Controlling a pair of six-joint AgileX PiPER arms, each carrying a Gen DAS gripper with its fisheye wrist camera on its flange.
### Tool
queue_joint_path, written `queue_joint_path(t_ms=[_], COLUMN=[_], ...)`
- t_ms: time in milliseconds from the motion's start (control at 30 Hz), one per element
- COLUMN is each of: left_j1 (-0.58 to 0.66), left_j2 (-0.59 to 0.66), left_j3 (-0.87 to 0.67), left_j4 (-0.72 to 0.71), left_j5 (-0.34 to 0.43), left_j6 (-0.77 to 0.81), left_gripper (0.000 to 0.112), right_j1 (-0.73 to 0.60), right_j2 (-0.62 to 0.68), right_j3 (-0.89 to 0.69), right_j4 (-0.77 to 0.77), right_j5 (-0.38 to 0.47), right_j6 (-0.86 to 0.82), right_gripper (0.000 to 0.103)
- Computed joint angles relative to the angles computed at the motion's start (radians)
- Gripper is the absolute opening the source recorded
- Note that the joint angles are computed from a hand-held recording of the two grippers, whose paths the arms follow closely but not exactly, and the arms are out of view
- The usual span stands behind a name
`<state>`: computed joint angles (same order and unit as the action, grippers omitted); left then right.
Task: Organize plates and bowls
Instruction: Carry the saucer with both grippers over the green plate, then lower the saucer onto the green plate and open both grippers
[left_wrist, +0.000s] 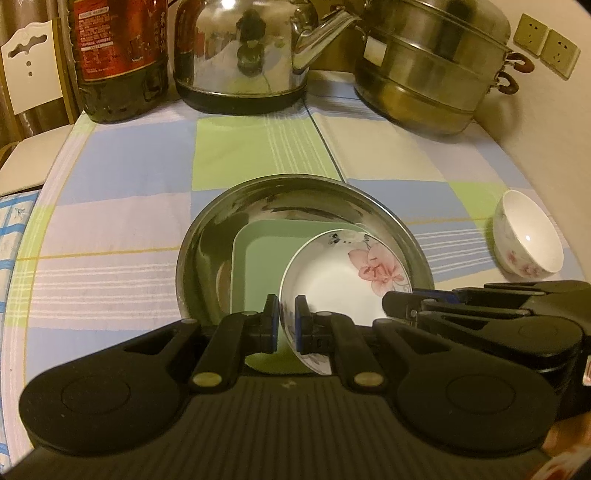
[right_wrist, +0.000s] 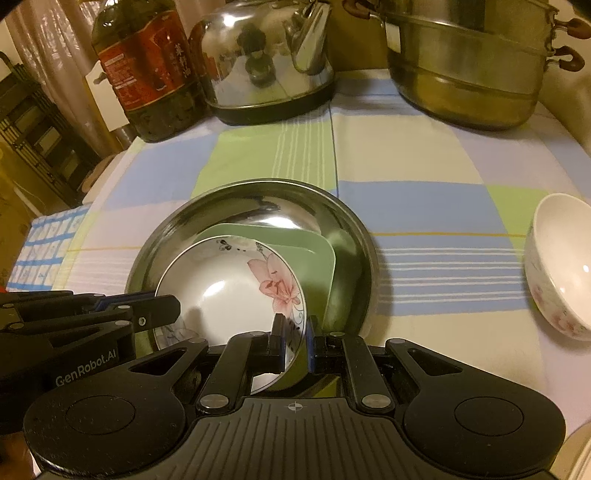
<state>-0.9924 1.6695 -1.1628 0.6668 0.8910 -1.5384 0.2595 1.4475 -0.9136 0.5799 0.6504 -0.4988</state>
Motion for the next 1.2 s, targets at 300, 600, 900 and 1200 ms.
queue_joint_path(t_ms=[300, 600, 900, 1200], left_j1=[0.065, 0.104, 0.119, 0.105], left_j2=[0.031, 0.061, 0.080, 0.073], left_j3=[-0.005, -0.017, -0.021, -0.019], left_j4=[-0.046, -0.083, -0.095, -0.076], left_j5=[-0.050, -0.066, -0.071, -0.068], left_j6=[0.059, 0.101, 0.116, 0.102], left_gripper=[0.007, 0.007, 0.008, 0.016], right_j1=[0.012, 0.032, 0.039, 0.030], right_j2=[0.078, 0.134, 0.145, 0.150], right_j3=[-0.052, -0.086, -0.084, -0.089], right_j4=[-0.018, -0.036, -0.027, 0.002], right_j5=[0.000, -0.012, -0.035, -0.026], right_j6=[0.020, 0.043, 0.036, 0.021], right_gripper=[0.011, 0.011, 0.011, 0.012])
